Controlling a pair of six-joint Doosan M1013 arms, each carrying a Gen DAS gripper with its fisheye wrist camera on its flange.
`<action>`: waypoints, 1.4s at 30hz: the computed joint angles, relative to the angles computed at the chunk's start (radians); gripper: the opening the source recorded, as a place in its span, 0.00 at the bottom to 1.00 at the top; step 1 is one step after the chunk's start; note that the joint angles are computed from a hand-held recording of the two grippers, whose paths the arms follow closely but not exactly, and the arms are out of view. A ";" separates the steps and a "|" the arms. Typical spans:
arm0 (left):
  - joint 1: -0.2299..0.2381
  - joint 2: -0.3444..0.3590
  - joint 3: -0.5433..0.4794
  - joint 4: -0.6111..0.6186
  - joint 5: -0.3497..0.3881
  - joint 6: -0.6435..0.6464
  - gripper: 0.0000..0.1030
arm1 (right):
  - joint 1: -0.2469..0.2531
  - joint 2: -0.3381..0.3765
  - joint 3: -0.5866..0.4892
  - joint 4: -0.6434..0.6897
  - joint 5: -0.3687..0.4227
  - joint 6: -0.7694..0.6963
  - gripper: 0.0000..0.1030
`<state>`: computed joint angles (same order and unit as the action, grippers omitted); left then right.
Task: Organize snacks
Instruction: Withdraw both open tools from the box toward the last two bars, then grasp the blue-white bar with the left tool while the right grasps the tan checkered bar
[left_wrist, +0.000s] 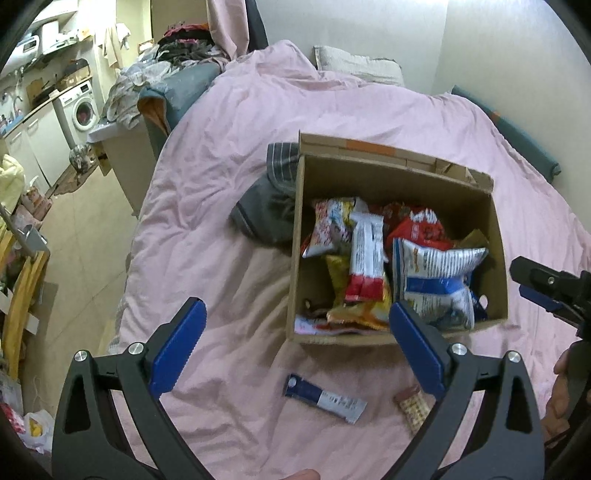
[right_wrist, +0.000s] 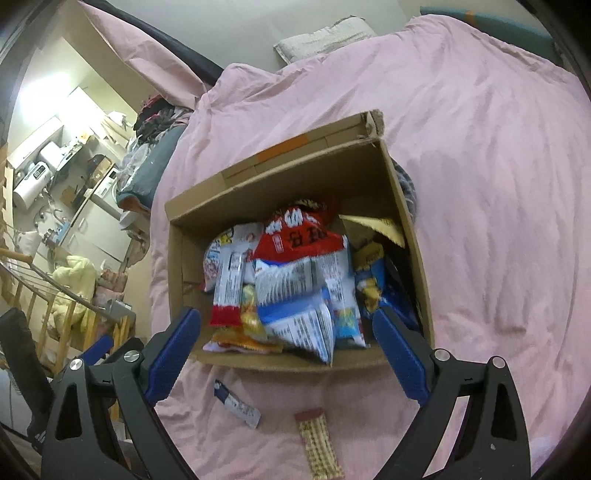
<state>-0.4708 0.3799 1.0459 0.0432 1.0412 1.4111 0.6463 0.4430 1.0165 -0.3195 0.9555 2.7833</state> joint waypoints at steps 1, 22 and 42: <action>0.001 -0.002 0.004 -0.003 0.002 0.001 0.95 | 0.002 -0.003 0.005 0.002 -0.001 0.005 0.94; 0.059 -0.027 0.115 -0.049 0.091 -0.186 0.95 | -0.001 0.005 0.070 0.264 0.118 0.000 0.94; 0.031 0.022 0.088 -0.132 0.224 -0.326 0.81 | 0.025 0.220 -0.211 0.359 0.565 -0.368 0.28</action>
